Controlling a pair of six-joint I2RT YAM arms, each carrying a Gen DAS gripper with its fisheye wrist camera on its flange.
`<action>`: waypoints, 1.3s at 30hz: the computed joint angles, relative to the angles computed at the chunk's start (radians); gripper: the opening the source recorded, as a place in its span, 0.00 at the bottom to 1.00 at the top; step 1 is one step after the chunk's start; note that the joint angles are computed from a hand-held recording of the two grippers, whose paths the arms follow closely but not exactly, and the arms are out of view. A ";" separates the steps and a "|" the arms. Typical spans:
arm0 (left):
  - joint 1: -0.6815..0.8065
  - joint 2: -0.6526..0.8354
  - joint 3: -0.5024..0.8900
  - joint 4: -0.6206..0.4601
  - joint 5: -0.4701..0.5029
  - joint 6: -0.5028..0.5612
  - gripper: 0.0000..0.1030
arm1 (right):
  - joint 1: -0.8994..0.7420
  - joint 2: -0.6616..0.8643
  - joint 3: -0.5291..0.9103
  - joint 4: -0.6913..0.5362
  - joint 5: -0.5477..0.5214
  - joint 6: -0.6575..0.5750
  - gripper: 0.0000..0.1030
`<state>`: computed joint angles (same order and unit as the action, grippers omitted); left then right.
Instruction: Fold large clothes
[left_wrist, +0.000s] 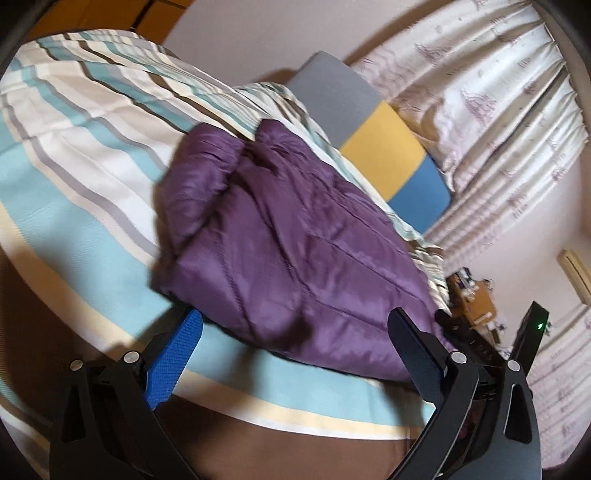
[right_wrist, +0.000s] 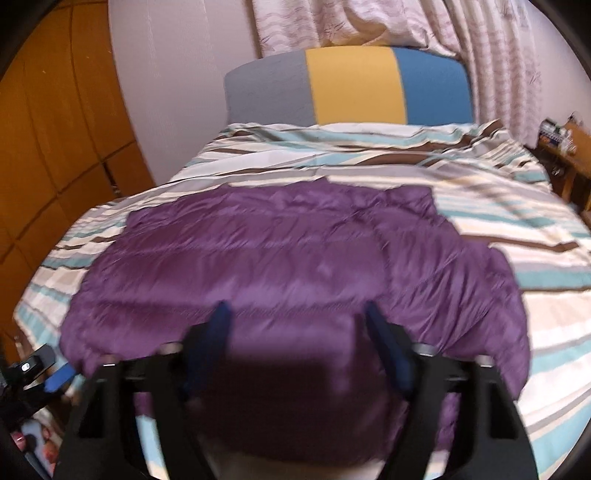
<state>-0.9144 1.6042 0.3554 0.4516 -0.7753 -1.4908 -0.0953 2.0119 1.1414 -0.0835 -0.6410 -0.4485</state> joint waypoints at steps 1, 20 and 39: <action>0.000 0.009 -0.001 0.027 0.008 0.014 0.93 | -0.006 0.000 -0.002 -0.029 -0.037 -0.024 0.43; 0.113 0.168 0.026 0.280 0.025 0.026 0.89 | 0.106 0.081 -0.067 0.127 0.092 -0.139 0.21; 0.215 0.124 -0.001 0.336 0.067 -0.037 0.21 | 0.082 0.097 -0.050 0.107 0.043 -0.130 0.21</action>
<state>-0.6998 1.7282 0.3549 0.7876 -0.7085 -1.5277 -0.0136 2.1089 1.0912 0.0239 -0.5982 -0.5784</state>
